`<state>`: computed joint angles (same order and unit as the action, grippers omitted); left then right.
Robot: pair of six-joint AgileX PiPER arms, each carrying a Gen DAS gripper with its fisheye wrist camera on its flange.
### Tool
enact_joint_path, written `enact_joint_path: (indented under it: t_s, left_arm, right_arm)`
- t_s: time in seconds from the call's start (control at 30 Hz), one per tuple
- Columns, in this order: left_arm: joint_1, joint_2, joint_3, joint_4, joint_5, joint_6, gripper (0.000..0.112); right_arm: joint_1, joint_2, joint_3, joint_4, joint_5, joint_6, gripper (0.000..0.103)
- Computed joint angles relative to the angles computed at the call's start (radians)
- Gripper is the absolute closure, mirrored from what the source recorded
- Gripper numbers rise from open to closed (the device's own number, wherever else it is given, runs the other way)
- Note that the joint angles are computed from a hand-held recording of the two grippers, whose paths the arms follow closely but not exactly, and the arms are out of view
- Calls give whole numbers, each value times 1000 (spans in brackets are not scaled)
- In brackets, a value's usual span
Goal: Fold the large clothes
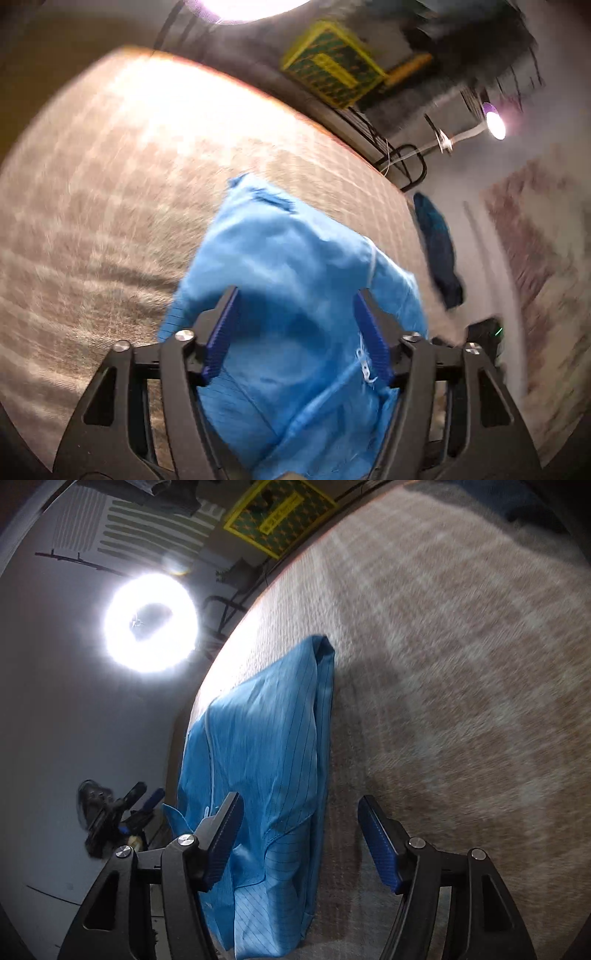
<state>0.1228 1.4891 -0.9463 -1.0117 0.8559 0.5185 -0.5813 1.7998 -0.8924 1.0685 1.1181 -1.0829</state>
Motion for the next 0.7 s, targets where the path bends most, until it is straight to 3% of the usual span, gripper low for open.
enact_joint_path:
  t_s: [0.23, 0.4, 0.53, 0.67, 0.7]
  left_arm:
    - [64, 177, -69, 37, 9, 55, 45]
    - [83, 280, -64, -114, 68, 248, 45]
    - [75, 334, -96, -175, 130, 295, 45]
    - [53, 359, -109, -228, 144, 321, 45]
    - [48, 353, -104, -233, 131, 324, 46]
  right_arm:
    - [-24, 12, 8, -7, 15, -38, 37]
    - [-53, 28, 9, -14, 22, -75, 40]
    - [-54, 65, 10, 34, 53, -123, 41]
    - [-12, 84, 35, 64, 52, -169, 59]
    - [-7, 66, 57, 74, 38, -189, 60]
